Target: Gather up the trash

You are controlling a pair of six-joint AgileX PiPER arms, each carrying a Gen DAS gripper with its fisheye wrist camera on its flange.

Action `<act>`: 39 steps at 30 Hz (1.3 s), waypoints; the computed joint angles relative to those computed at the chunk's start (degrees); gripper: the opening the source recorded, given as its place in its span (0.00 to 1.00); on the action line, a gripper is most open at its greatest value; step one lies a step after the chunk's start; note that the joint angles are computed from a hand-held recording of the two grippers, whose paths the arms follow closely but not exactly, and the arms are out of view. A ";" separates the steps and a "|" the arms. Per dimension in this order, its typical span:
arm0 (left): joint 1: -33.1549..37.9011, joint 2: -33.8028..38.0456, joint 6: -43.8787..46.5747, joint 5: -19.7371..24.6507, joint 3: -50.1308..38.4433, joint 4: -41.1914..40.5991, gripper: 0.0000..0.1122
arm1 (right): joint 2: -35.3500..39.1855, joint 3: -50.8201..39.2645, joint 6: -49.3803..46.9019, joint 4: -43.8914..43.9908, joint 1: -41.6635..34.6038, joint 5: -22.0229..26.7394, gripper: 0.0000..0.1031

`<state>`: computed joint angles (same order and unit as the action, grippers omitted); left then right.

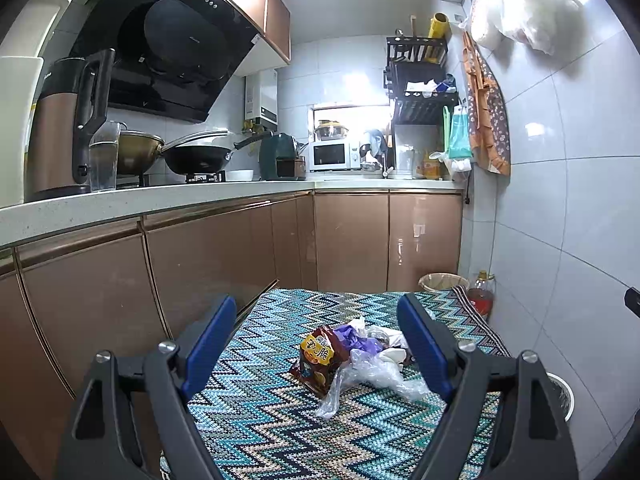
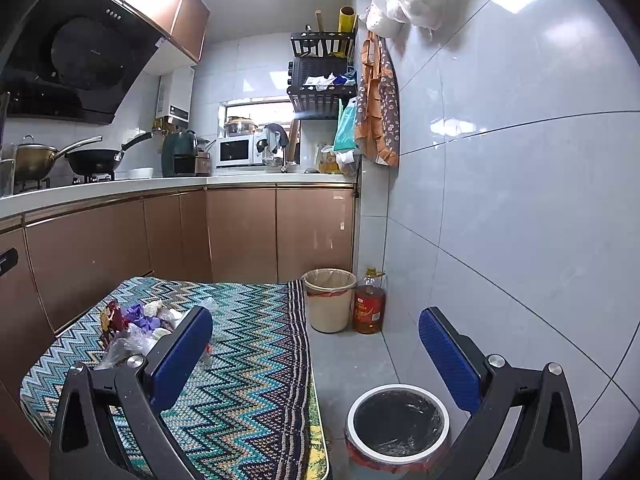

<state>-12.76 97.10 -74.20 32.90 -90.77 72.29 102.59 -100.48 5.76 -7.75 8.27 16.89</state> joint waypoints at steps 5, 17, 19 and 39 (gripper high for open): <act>0.39 -0.25 -0.93 -0.55 0.46 0.07 0.73 | 0.05 0.09 -1.84 2.23 -0.16 -0.31 1.00; 1.04 0.71 4.40 0.41 -1.20 -3.60 0.73 | 0.68 -0.17 -5.06 6.14 -0.41 -0.49 1.00; 1.16 1.14 5.97 0.61 -1.79 -4.75 0.73 | 1.13 -0.55 -4.42 5.44 -0.31 -0.41 1.00; 5.40 9.77 25.71 -0.19 -12.75 -24.96 0.73 | 12.07 -16.07 -4.35 5.75 0.13 8.95 1.00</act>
